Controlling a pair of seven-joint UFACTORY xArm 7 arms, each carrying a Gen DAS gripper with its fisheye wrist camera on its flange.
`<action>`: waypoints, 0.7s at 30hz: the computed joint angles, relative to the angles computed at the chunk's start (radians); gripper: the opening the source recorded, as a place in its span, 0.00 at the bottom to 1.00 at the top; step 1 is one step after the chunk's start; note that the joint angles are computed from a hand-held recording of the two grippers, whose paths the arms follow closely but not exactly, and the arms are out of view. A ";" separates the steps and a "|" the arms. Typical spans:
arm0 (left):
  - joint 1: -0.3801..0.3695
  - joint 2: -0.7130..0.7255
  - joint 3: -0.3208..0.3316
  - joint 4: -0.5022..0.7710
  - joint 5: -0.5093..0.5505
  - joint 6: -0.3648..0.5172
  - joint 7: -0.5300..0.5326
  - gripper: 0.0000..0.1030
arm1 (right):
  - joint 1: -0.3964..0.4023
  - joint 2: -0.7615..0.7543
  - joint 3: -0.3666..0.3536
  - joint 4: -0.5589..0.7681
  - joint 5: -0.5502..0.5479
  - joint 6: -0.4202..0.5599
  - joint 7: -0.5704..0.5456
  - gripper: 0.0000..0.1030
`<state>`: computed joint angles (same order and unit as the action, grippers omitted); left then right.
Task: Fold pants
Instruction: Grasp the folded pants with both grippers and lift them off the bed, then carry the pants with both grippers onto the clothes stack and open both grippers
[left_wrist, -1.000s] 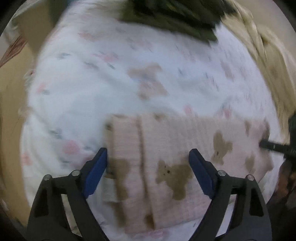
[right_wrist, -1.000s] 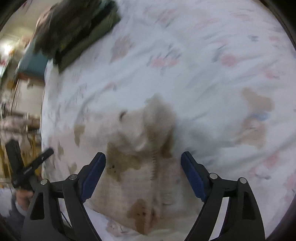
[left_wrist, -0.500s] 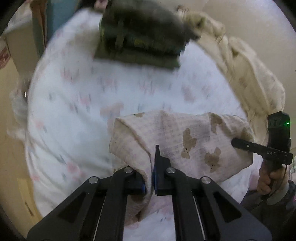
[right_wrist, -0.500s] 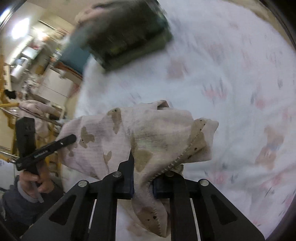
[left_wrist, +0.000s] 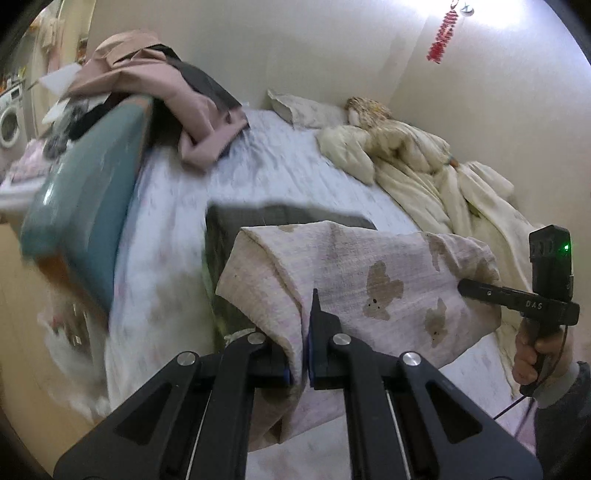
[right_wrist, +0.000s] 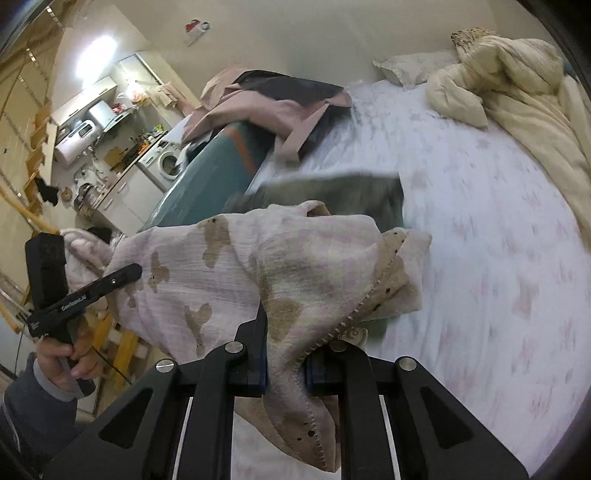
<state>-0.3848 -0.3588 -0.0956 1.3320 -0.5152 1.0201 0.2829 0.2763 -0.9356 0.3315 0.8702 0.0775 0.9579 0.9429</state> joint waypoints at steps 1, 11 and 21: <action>0.007 0.058 -0.009 0.048 0.022 -0.016 -0.007 0.04 | -0.007 0.037 -0.028 0.003 -0.006 -0.025 -0.028 0.13; 0.024 0.401 -0.081 0.215 0.236 -0.091 -0.155 0.18 | -0.095 0.201 -0.137 -0.077 -0.018 -0.150 -0.083 0.52; 0.074 0.198 -0.040 -0.016 0.389 -0.194 -0.323 0.63 | -0.169 -0.034 -0.035 -0.084 -0.151 0.183 0.028 0.59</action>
